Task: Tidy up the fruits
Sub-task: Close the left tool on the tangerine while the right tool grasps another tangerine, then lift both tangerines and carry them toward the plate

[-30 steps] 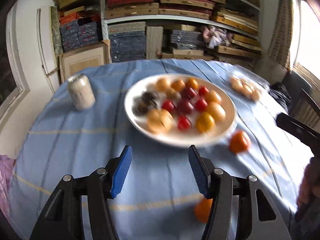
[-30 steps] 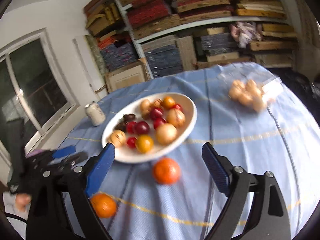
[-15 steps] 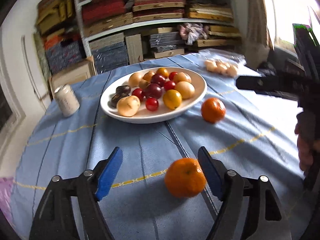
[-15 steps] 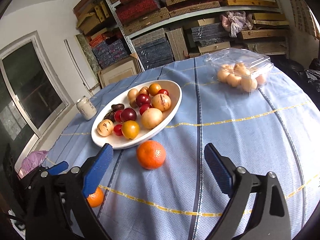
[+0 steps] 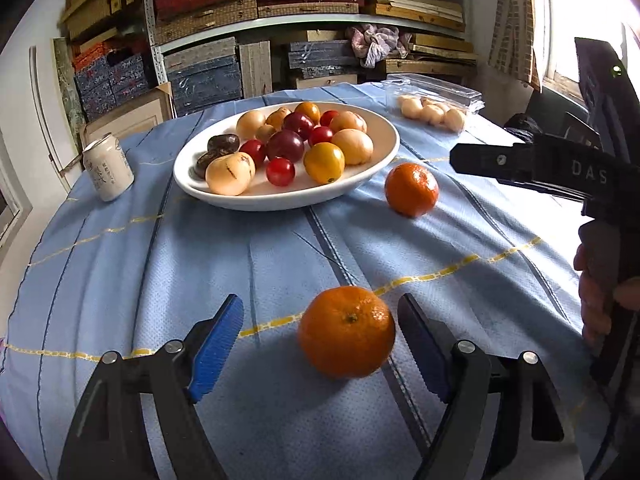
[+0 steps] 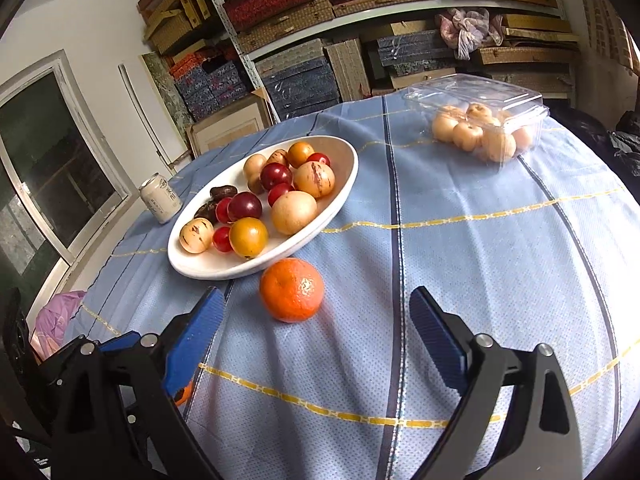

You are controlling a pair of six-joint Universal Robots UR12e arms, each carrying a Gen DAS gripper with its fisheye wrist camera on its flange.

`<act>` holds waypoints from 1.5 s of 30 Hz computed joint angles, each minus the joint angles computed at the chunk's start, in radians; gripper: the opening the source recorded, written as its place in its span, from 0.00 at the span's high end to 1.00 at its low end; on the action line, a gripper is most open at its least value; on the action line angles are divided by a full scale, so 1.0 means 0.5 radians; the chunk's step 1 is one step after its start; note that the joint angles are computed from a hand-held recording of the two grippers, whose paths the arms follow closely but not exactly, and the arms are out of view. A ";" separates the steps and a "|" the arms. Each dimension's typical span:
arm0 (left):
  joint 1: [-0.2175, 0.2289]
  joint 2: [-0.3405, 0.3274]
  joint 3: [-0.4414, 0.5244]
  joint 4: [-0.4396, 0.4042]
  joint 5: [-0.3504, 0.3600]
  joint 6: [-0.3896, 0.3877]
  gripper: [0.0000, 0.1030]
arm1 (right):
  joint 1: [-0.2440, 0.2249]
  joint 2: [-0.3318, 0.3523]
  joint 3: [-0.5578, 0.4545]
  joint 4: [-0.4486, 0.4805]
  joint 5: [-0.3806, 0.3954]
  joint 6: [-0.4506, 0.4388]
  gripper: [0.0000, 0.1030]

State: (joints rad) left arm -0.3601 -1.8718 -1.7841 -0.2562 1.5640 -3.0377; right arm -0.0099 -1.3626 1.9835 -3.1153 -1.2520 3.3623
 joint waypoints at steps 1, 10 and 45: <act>-0.001 0.001 -0.002 0.005 0.000 0.004 0.30 | 0.000 0.001 -0.001 0.000 -0.001 0.001 0.11; 0.020 0.006 -0.006 -0.020 -0.129 -0.002 0.54 | 0.009 0.014 -0.009 0.028 -0.014 -0.030 0.11; 0.058 -0.005 0.021 -0.040 0.067 -0.216 0.54 | 0.148 0.136 -0.239 0.420 -0.241 -0.488 0.56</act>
State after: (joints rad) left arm -0.3311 -1.8745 -1.7735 -0.2761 1.5978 -3.1456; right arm 0.0641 -1.2948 1.8641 -2.9054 -1.3726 3.1184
